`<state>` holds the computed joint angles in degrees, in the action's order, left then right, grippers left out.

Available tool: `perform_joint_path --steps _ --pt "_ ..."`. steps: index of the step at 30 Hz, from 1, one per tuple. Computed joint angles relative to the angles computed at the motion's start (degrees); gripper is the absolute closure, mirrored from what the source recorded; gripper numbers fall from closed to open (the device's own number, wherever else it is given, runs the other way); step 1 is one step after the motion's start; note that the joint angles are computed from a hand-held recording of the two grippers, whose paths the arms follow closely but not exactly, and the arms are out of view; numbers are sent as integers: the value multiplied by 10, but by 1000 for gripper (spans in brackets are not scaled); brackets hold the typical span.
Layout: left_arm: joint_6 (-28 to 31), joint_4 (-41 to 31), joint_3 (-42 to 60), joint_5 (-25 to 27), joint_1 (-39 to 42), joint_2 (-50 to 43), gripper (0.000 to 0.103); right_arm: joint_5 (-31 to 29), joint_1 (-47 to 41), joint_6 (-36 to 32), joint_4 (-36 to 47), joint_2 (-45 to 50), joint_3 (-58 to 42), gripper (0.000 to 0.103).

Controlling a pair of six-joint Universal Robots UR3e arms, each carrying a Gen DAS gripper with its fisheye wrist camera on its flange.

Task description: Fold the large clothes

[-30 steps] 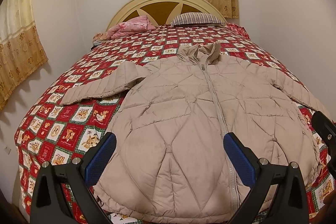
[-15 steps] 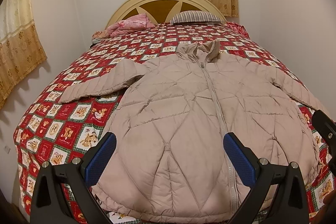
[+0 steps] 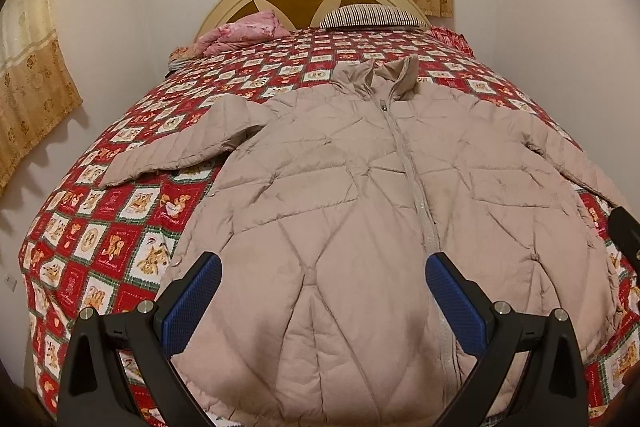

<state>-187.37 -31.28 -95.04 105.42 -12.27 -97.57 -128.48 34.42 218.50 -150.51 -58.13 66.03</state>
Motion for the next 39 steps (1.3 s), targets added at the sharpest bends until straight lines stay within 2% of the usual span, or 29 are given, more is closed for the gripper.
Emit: perform_joint_path --steps 6,8,10,11,12,13,15,18,20,22,24,27,30,34,36,38,39 --pt "10 -17 76 -18 19 -68 1 19 -33 7 9 -4 4 0" --pt "25 -3 102 -21 24 -94 1 30 -47 3 12 -3 -1 0" --pt "48 12 137 -39 40 -123 1 61 -72 -6 -9 -11 15 0" --pt "57 12 165 -59 57 -142 1 87 -90 -3 -20 -20 30 4" --pt "59 6 190 -70 69 -158 1 110 -108 4 -32 -30 48 8" --pt "59 -2 226 -75 80 -183 1 135 -129 15 -46 -43 72 17" --pt "56 -23 317 -65 98 -247 1 172 -171 39 -46 -64 106 25" --pt "50 -49 438 -49 119 -338 1 241 -252 82 -67 -115 193 30" --pt "45 -73 498 -55 133 -387 1 259 -305 113 -88 -159 261 30" --pt "34 -92 523 -70 146 -416 1 267 -361 140 -120 -207 330 30" --pt "15 -116 526 -97 159 -427 1 310 -430 162 -147 -252 393 35" --pt "-12 -144 522 -127 172 -440 1 355 -530 212 -150 -306 464 35" --pt "-24 -118 490 -140 177 -430 1 377 -569 193 -112 -299 458 35" --pt "-17 -132 515 -115 166 -445 1 417 -596 165 -75 -247 412 35" --pt "-15 -145 539 -109 163 -458 1 411 -597 163 -80 -227 403 36" --pt "-14 -154 550 -107 162 -464 1 375 -580 145 -57 -196 363 36" --pt "-13 -157 557 -106 162 -468 1 383 -582 135 -78 -187 365 37"
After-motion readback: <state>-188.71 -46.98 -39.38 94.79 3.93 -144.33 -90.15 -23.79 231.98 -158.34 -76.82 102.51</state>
